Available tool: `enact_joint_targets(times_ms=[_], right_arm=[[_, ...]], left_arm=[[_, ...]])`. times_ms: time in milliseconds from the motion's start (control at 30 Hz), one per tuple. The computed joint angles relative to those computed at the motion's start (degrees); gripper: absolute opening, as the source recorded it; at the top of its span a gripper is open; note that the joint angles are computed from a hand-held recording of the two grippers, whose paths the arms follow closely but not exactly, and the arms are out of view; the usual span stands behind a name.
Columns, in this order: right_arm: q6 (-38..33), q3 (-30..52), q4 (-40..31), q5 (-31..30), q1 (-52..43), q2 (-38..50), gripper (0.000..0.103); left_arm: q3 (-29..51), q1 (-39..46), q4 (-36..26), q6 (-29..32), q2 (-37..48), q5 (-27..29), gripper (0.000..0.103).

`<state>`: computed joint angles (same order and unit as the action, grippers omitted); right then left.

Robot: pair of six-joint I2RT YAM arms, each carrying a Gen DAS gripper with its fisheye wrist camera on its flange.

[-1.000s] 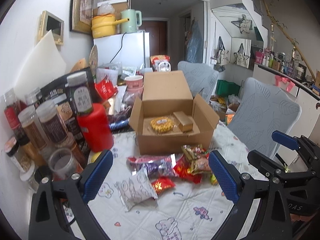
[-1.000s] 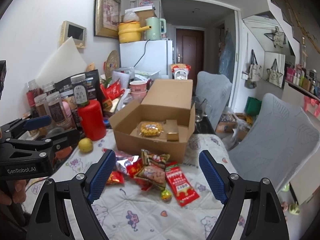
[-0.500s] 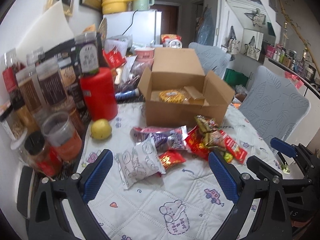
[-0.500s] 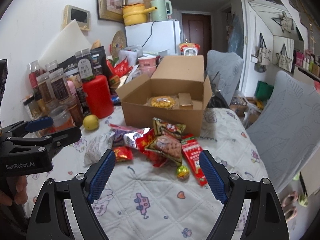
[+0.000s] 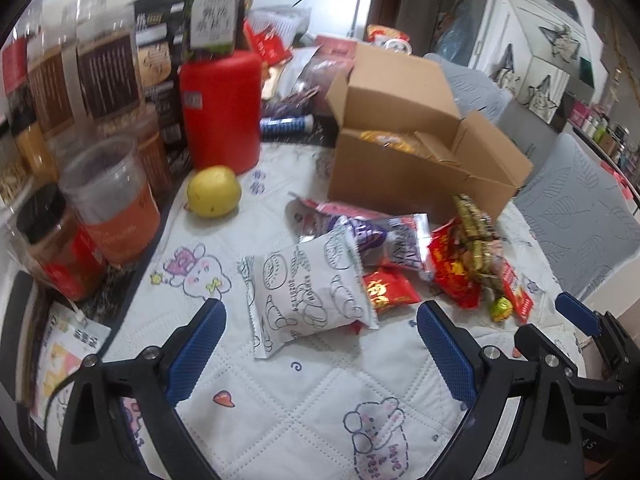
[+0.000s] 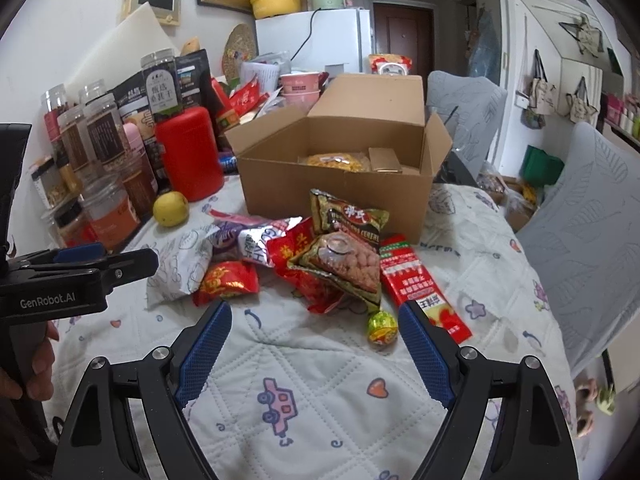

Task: Organize snacks
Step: 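Lower the left gripper onto the white printed bread bag and grasp it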

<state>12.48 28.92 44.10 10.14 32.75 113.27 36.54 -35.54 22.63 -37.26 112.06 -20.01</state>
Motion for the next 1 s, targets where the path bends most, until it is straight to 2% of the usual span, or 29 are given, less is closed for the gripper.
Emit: enact_joint_targets(times_ms=[167, 467, 700, 867, 933, 1000], right_arm=[[-0.22, 3.45, -2.14, -1.3, -1.3, 3.12, 0.086], [-1.32, 7.31, -4.88, -2.23, -3.67, 5.64, 0.086], [-1.5, 9.29, -6.48, -2.88, -5.36, 7.19, 0.086], [-1.33, 9.73, -7.06, -3.25, -6.33, 7.75, 0.086], [-1.21, 9.71, -6.96, -3.23, -6.76, 7.87, 0.086], [-1.06, 9.85, -7.06, -3.0, -7.07, 8.04, 0.086]], left_arm=[[2.64, 3.22, 0.33, -0.31, 3.57, 4.33, 0.098], [10.13, 6.68, -3.27, -0.14, 10.4, 7.02, 0.098], [15.16, 9.41, -5.11, -0.12, 15.9, 11.85, 0.098], [15.9, 11.13, -3.14, -1.24, 17.91, 14.63, 0.098], [15.66, 11.19, -2.5, -1.07, 17.9, 13.91, 0.098], [15.39, 11.04, -1.75, -0.96, 18.09, 12.9, 0.088]])
